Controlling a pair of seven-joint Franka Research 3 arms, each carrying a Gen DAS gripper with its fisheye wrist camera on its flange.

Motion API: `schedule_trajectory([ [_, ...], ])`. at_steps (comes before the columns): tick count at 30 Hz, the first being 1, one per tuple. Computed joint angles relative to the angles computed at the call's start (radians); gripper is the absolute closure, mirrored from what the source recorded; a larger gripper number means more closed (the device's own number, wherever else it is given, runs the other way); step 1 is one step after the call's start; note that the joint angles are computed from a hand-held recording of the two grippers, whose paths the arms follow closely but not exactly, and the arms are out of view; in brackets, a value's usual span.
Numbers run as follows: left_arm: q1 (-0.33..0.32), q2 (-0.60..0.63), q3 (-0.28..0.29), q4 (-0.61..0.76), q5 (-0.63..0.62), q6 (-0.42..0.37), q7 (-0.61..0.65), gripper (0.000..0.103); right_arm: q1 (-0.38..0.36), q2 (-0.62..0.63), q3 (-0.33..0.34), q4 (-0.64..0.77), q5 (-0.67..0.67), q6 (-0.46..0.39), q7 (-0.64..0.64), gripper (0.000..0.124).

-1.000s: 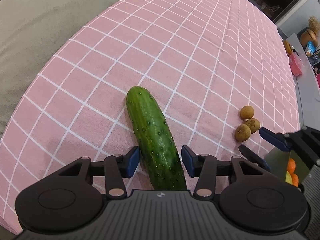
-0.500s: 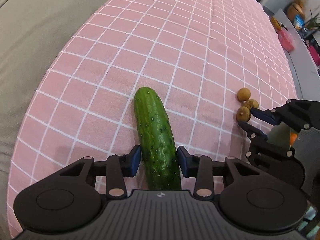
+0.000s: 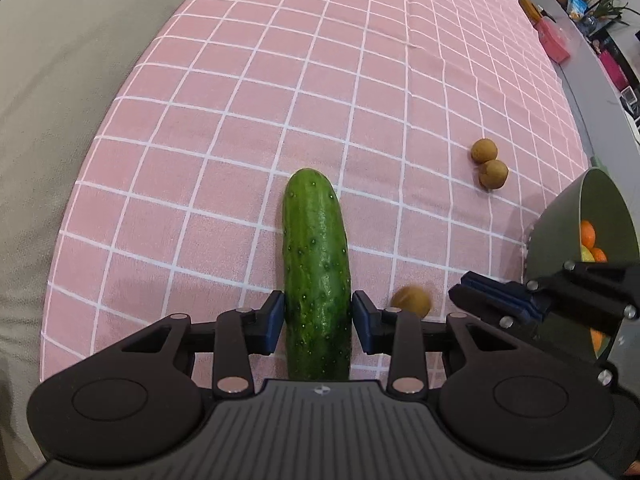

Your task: Organize fruits

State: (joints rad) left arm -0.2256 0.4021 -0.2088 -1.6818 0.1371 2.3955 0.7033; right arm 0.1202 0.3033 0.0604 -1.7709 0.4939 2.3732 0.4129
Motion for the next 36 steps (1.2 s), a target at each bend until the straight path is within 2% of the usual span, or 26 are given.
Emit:
schedule_trajectory([
  [2,-0.001,-0.004,0.0,-0.007,0.003,0.008,0.004,0.062,-0.003,-0.012,0.002,-0.026,0.03,0.022,0.018,0.12],
  [5,0.005,-0.011,-0.004,-0.016,-0.008,0.01,0.01,0.062,-0.02,-0.023,0.007,-0.038,0.08,-0.008,0.013,0.118],
  [8,0.012,-0.023,-0.007,-0.037,-0.03,0.026,0.001,0.062,-0.034,-0.044,0.017,-0.07,0.146,-0.022,-0.053,0.102],
  [15,0.023,-0.04,-0.012,-0.065,-0.068,0.049,-0.007,0.06,-0.025,-0.069,0.014,-0.109,0.234,-0.095,-0.081,0.101],
  [19,0.02,-0.039,-0.011,-0.059,-0.063,0.038,-0.004,0.06,-0.003,-0.073,0.009,-0.132,0.215,-0.077,-0.087,0.101],
  [26,0.019,-0.034,-0.011,-0.053,-0.061,0.03,0.0,0.06,-0.003,-0.07,0.003,-0.138,0.219,-0.118,-0.078,0.101],
  [31,0.018,-0.03,-0.01,-0.049,-0.06,0.026,0.004,0.06,-0.016,-0.057,-0.005,-0.117,0.208,-0.207,-0.034,0.099],
  [36,0.015,-0.023,-0.009,-0.039,-0.052,0.016,0.009,0.06,-0.009,-0.07,-0.004,-0.151,0.22,-0.166,-0.036,0.099],
])
